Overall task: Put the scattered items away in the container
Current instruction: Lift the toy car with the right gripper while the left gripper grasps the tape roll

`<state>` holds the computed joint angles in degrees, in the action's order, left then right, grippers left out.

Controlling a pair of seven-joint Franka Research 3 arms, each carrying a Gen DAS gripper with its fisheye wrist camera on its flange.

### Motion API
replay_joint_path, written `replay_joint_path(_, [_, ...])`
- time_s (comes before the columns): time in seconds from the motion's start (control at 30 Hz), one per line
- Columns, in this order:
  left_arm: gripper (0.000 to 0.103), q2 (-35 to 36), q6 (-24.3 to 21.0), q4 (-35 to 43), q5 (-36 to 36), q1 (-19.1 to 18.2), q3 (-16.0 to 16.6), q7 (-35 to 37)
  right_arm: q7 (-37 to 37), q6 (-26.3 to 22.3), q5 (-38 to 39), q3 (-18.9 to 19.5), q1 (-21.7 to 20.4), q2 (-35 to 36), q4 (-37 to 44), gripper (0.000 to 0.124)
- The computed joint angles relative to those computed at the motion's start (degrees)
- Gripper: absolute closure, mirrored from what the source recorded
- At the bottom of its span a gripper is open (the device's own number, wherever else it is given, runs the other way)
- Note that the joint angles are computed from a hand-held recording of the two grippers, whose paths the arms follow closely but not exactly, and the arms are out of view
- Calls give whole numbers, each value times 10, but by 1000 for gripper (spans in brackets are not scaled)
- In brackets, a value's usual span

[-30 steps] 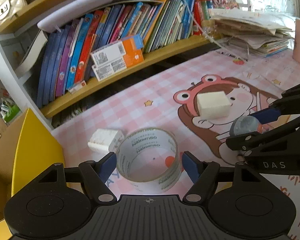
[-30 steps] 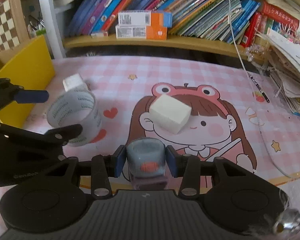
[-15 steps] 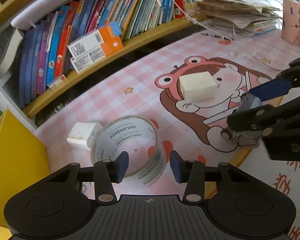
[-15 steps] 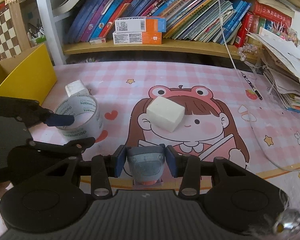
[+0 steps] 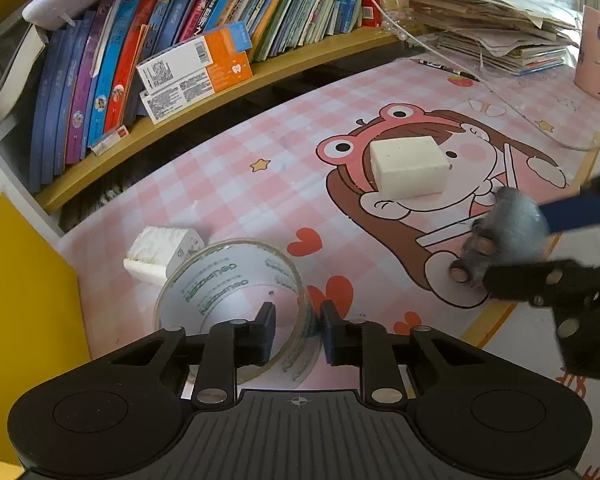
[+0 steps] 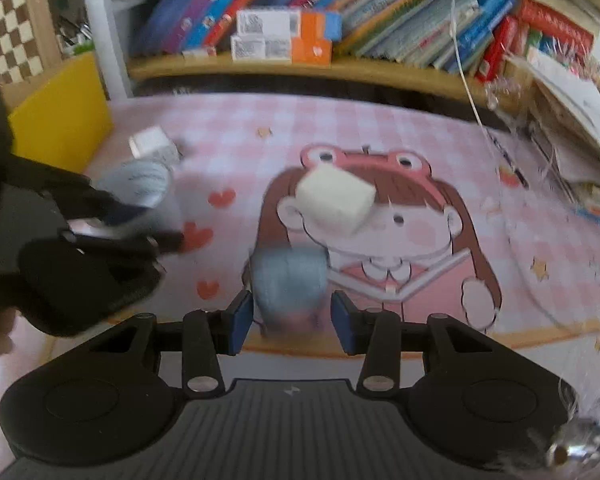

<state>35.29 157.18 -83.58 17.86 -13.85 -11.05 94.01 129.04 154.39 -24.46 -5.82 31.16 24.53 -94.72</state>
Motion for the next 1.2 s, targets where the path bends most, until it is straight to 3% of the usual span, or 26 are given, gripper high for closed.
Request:
replay_joint_path(0.1, [93, -3, 2, -4, -5, 4, -4, 3, 17, 12, -6, -7, 4, 0, -9, 91])
replay_joint_path(0.27, [93, -5, 2, -7, -13, 8, -8, 7, 7, 4, -11, -6, 3, 6, 1, 90])
replay_joint_path(0.47, [93, -11, 2, -15, -19, 11, -12, 16, -10, 0, -6, -4, 0, 20, 18, 71])
replay_joint_path(0.6, [93, -12, 2, -17, -18, 10, -10, 17, -28, 0, -17, -13, 6, 43, 47, 66])
replay_joint_path(1.03, [93, -16, 6, -21, -17, 8, -8, 11, -82, -18, 54, -13, -3, 118, 157, 68])
replay_joint_path(1.13, [93, -17, 6, -22, -17, 9, -9, 12, -86, -32, 63, -16, 1, 130, 174, 72])
replay_joint_path(1.2, [93, -17, 6, -22, -18, 10, -10, 14, -85, -43, 70, -17, 2, 135, 182, 82])
